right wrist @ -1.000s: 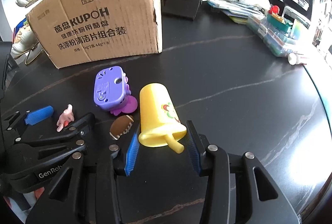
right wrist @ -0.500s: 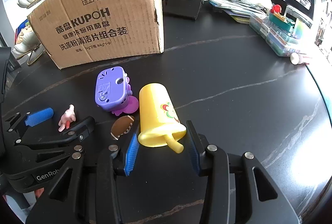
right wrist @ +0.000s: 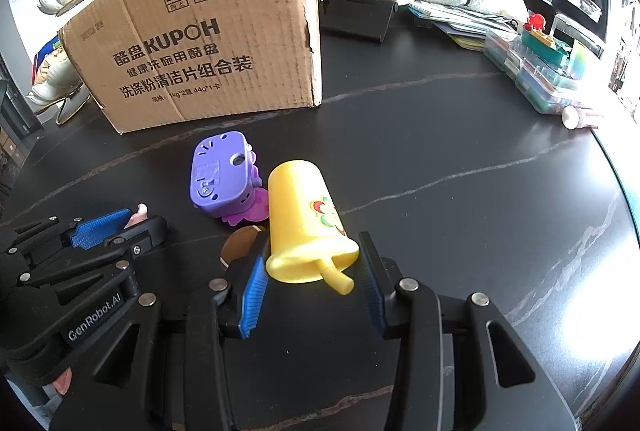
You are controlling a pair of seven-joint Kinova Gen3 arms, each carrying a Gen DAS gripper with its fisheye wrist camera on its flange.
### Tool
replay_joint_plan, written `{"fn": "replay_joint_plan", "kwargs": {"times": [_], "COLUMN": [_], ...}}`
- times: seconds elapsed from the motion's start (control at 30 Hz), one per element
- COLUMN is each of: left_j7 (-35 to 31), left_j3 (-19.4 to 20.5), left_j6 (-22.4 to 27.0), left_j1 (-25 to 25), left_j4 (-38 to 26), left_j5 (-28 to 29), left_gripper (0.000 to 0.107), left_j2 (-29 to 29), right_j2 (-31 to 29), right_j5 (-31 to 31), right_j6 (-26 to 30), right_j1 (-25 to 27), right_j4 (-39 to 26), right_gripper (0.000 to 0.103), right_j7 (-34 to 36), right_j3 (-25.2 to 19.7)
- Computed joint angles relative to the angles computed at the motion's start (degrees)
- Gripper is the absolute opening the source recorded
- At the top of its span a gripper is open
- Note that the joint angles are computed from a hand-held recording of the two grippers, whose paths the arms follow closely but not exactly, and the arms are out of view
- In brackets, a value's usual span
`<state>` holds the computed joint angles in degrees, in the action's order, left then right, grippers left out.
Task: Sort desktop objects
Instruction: 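Close the left gripper on the pink doll while the right gripper holds the yellow cup, then carry the pink doll and yellow cup over the cardboard box with both grippers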
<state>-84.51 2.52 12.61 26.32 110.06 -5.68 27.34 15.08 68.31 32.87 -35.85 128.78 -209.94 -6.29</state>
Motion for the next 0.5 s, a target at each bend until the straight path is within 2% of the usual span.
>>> {"fn": "replay_joint_plan", "kwargs": {"times": [0.07,0.2,0.33,0.5], "left_j7": [0.6,-0.9,-2.0,-4.6], "left_j3": [-0.6,2.3,2.3,5.8], "left_j6": [-0.1,-0.1,-1.9,-2.5], "left_j1": [0.8,-1.9,-2.0,-5.5], "left_j4": [0.1,0.2,2.2,4.4], "left_j5": [0.0,1.0,1.1,3.0], "left_gripper": [0.030,0.030,0.030,0.030], "left_j2": [0.0,-0.6,-2.5,-4.8], "right_j2": [0.1,-0.2,-0.8,-1.7], "right_j5": [0.2,0.5,1.0,0.3], "right_j6": [0.2,0.8,2.4,4.2], "right_j1": [-0.1,-0.4,-0.9,-1.3], "right_j4": [-0.1,0.0,0.0,-0.6], "right_gripper": [0.039,0.039,0.039,0.039], "right_j7": [-0.2,-0.7,-1.7,-1.0], "right_j3": [0.0,-0.2,-0.7,-1.8]}}
